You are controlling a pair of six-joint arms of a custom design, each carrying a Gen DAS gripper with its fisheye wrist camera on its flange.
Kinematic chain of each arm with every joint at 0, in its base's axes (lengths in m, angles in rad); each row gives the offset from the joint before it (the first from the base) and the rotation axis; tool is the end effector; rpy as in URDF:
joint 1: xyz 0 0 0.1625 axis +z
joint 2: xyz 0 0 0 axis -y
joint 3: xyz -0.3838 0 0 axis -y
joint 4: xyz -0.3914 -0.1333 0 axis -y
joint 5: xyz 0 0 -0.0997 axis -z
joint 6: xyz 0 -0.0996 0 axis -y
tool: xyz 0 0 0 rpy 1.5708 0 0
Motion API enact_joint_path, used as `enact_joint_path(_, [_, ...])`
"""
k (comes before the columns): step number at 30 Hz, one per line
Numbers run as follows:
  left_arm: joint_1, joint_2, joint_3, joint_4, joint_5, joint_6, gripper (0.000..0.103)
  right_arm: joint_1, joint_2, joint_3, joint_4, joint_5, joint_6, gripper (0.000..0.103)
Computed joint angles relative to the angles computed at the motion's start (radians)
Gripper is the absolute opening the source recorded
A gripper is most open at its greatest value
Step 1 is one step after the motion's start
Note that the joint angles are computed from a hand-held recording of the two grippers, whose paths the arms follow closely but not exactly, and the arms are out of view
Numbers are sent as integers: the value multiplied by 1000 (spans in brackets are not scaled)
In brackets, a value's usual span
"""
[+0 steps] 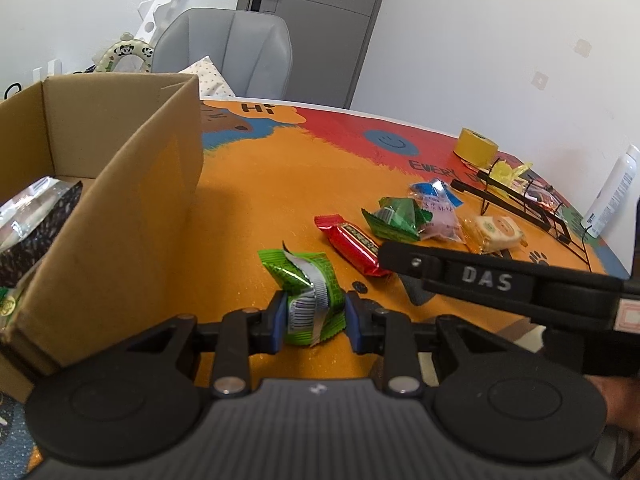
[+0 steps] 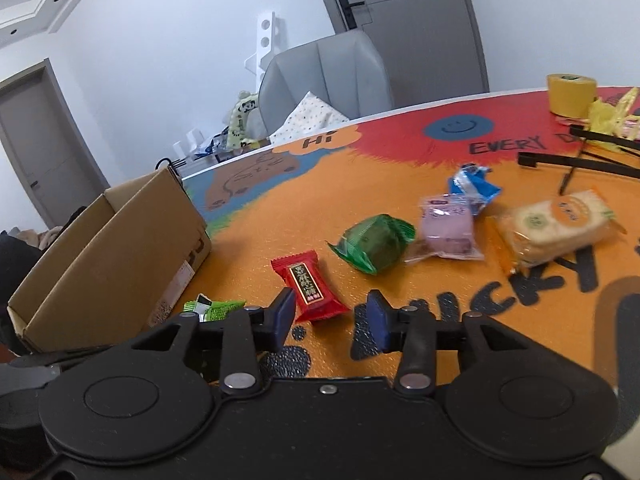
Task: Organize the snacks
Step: 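Grasp the green-wrapped candy with the left tool while the right grasps the red candy, then carry both candies over the cardboard box and open both tools to drop them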
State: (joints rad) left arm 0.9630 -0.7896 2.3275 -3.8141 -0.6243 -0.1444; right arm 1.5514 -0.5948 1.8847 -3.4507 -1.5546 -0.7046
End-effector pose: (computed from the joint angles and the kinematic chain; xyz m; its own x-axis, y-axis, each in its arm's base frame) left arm -0.0508 -0.4480 0.0642 -0.8347 -0.1870 -0.5180 0.3180 0.6044 -0.7305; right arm 0.1239 -0.5672 -0.0258 -0.7722 -0.5302 0.3501 -0.6354 0.6397 -0.4326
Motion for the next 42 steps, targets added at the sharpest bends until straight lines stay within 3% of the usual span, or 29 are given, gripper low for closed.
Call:
enact_joint_path(11, [14,12,-17,-22,-16,30,29,8,34,-51,54,-1,-19,42])
enact_joint_path(13, [16,10,-16,-22,-20,26,29,14,35,-51,50,-17,-28,34])
enact_joint_path(14, [17,9,-16,-21,-20,24,29,16,32,-49,53,-29,-31,25])
enact_joint_path(17, [16,6,-14,-15,-23,22,29,9,11,-34,74,-25,-13,19])
enact_joint_path(26, [-7,5,6,-27,-21,28,29,-8,-33,31,9,-46,9,18])
enact_joint_path(42, [-110,-64,62,-53,36,33,29,-13,-141,140,-58,22,68,18])
